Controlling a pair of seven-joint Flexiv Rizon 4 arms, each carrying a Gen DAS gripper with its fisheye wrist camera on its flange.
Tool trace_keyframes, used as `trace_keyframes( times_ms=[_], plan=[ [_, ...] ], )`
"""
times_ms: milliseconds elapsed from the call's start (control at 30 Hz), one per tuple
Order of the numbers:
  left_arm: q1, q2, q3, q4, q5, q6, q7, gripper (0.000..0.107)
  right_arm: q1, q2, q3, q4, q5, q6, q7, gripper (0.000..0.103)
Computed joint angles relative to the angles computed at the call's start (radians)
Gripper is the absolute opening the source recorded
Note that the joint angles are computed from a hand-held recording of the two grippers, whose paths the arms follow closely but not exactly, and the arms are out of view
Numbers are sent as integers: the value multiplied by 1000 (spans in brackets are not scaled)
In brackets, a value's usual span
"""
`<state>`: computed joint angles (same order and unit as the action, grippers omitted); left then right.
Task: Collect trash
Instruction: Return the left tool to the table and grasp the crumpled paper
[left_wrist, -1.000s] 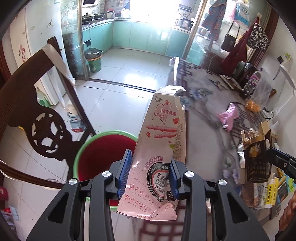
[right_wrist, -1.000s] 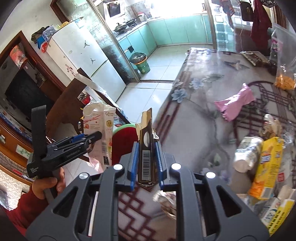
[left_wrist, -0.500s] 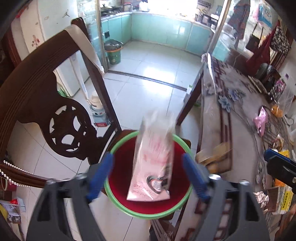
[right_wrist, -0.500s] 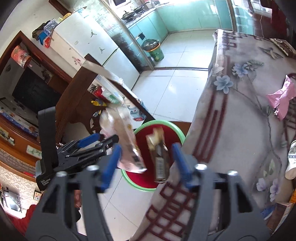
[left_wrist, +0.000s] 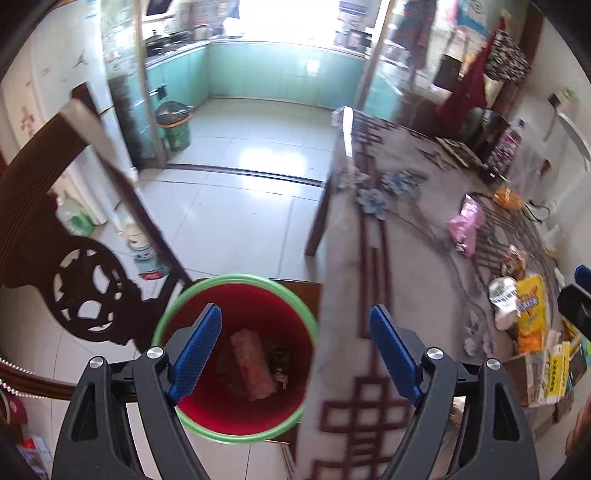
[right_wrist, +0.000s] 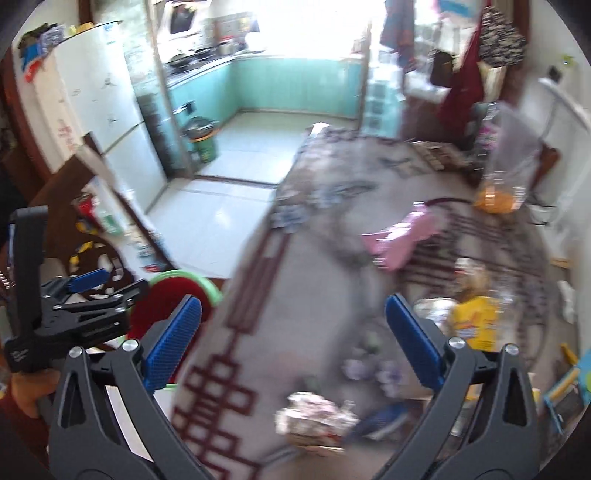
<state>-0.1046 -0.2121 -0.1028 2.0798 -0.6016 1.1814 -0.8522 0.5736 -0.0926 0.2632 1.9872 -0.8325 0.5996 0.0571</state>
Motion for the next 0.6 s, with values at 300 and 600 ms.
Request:
trace_keyframes(
  times_ms=[300,600],
  plan=[
    [-97,77,-18,66,30,25,-43,79,-94,264,63,290,159,166,109,98],
    [-191,158,-10,140,185,42,-293,79,-122,449,115,426,312,159,-61,98]
  ],
)
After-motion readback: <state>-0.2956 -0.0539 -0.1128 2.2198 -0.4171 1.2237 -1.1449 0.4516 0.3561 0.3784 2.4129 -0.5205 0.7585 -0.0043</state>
